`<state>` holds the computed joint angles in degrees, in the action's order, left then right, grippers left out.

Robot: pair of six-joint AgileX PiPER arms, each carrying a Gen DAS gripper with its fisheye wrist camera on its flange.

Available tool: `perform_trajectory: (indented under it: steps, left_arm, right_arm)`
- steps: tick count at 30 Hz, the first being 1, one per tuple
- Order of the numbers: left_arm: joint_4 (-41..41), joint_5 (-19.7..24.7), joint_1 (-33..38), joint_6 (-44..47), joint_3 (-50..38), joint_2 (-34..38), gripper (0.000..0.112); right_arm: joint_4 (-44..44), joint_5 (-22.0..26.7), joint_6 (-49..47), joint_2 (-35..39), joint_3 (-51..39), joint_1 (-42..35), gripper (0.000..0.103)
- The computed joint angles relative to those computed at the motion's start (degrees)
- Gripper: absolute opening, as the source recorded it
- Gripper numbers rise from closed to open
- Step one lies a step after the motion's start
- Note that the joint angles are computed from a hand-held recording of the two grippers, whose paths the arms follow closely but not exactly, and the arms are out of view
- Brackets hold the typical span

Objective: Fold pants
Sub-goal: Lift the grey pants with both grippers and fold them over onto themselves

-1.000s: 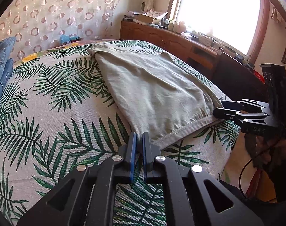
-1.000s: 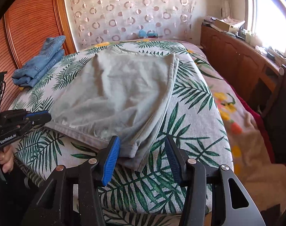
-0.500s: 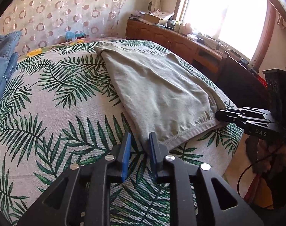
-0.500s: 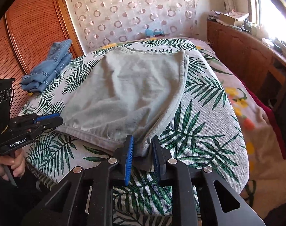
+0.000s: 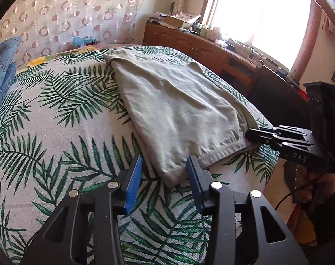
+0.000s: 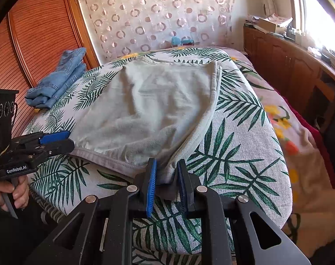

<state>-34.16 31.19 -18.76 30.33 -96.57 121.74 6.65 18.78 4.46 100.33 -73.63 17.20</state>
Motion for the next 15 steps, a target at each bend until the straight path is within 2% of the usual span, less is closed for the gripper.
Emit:
perform_trajectory:
  steps: [3, 6, 9, 11, 15]
  left_arm:
    - [-1.9, 0.6, -0.2, 1.9, 0.1, 0.1, 0.025]
    - [-3.5, 1.5, 0.2, 3.2, -0.2, 0.3, 0.021]
    - [-4.8, 2.1, 0.5, 4.1, -0.3, 0.0, 0.013]
    - [-6.6, 2.1, 0.8, 5.8, 0.0, -0.5, 0.011]
    - [-9.6, 2.4, 1.4, 8.3, -0.2, -2.2, 0.010]
  right_arm:
    - [0.6, -0.1, -0.3, -0.1, 0.1, 0.0, 0.019]
    - [-0.4, -0.3, 0.3, -0.1, 0.2, 0.3, 0.019]
    - [0.5, -0.5, -1.1, -0.3, 0.3, 0.3, 0.011]
    - [0.1, -0.8, -0.6, -0.4, 0.4, 0.4, 0.007]
    - [7.4, -2.2, -7.5, -1.4, 1.2, -0.7, 0.006]
